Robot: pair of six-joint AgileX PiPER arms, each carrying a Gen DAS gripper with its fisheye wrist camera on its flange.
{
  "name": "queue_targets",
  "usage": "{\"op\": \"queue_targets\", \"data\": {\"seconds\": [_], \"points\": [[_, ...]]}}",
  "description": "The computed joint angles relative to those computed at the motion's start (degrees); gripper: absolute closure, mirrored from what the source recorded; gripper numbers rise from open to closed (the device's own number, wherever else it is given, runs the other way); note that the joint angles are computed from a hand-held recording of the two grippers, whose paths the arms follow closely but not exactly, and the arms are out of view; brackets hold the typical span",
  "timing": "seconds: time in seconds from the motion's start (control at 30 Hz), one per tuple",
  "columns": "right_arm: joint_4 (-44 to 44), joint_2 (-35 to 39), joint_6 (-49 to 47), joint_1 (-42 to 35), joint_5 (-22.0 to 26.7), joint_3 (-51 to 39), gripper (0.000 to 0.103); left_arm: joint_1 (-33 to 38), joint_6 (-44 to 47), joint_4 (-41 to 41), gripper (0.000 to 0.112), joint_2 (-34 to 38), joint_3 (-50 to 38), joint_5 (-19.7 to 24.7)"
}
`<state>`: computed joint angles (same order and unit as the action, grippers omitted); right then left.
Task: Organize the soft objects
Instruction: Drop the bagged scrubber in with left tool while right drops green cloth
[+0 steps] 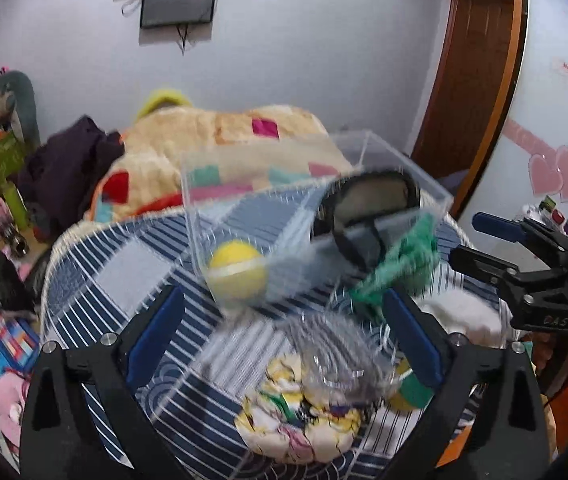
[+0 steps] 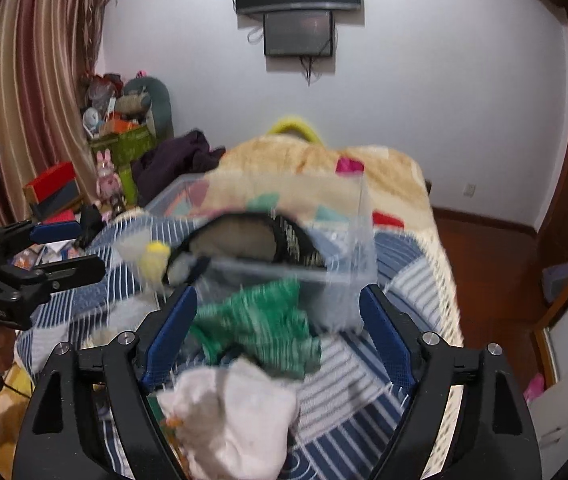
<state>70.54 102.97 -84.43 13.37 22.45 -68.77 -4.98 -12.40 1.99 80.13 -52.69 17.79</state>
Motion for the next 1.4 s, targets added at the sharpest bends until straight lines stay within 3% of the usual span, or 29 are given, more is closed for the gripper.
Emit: {"op": "queue_targets", "data": {"seconds": [0.3,0.4,0.47,0.63,0.77,0.87,1.4], "points": [[-12.9,7.2,12.9,0.9,2.3,-6.6,0.026,-0.7,12.7,-14.6,0.012,5.8,-0.8,0.7],[-15.5,8.4,15.5,1.3,3.6,-8.4,0.043,-0.8,16.2,-18.3,0.013,7.6,-1.4,0.1],[-15.2,8.4,14.6,1.3,3.7,-8.3,0.063,-0.9,18.2,-20.5,0.026,8.6,-2.0,0.6],[-9.0,6.8,7.7,-0.4,5.0,-5.1,0.077,-1.5,22.2,-24.7,0.04,10.6,-2.5,1.4],[-3.5,4.3,1.3,-1.9,5.0,-1.4,0.081,-1.8,26.1,-28.7,0.065,11.1,-2.5,2.2],[0.5,2.4,-2.6,-3.1,5.6,0.9,0.081,-2.3,25.7,-28.3,0.076,10.2,-1.8,1.8],[16.0,-4.9,-13.4,-5.7,7.6,4.3,0.081,-0.4,22.6,-24.7,0.079,-3.0,-0.5,-0.3]]}}
